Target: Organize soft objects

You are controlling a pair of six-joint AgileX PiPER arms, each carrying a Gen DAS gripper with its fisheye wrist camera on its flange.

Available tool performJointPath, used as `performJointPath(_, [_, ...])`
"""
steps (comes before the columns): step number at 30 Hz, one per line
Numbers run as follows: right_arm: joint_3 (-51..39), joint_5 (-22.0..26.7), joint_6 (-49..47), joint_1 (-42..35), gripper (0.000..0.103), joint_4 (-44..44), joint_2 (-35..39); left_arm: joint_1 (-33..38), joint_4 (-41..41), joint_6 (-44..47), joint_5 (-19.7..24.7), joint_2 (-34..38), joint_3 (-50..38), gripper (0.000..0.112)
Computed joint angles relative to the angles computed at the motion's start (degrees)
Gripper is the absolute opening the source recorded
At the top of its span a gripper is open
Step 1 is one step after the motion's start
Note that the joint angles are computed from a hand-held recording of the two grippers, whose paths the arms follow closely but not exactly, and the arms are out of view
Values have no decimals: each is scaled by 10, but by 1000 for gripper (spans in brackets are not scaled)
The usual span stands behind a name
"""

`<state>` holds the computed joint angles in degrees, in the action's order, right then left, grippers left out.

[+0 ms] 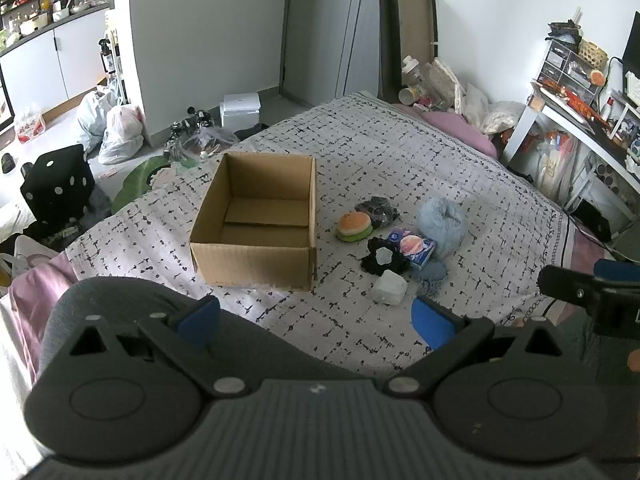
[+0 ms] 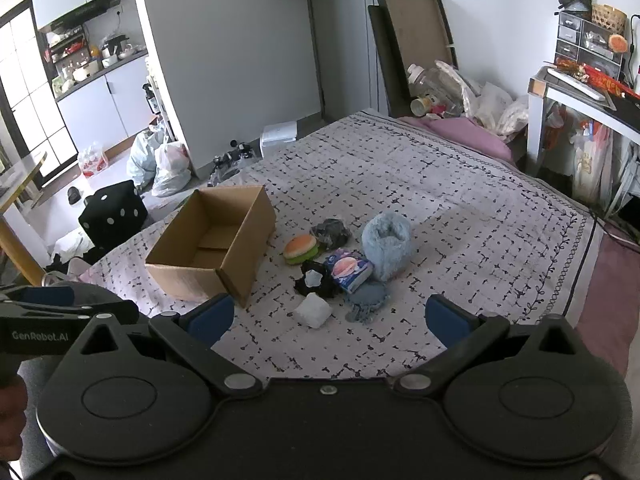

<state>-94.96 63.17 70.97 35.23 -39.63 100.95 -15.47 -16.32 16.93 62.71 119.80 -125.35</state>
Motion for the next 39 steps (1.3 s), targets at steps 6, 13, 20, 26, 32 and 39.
performJointPath(6, [-13,7,-10,-1,103,0,8,3,-3,-2,4,5,-12,101])
performJointPath(13, [-8,9,0,3,103,-4,6,4,-6,0,2,3,-7,101])
performJointPath(20, [-8,13,3,6,103,-10,6,3,-7,2,-1,0,-2,101])
performJointPath(26, [-8,15,3,7,103,-12,5,3,-6,2,-4,-2,1,101])
performJointPath(32, [-8,16,3,8,103,-13,5,2,-6,2,-6,-7,9,101])
performJointPath(39, [-12,22,2,8,103,-14,6,3,-7,3,-7,-8,11,101])
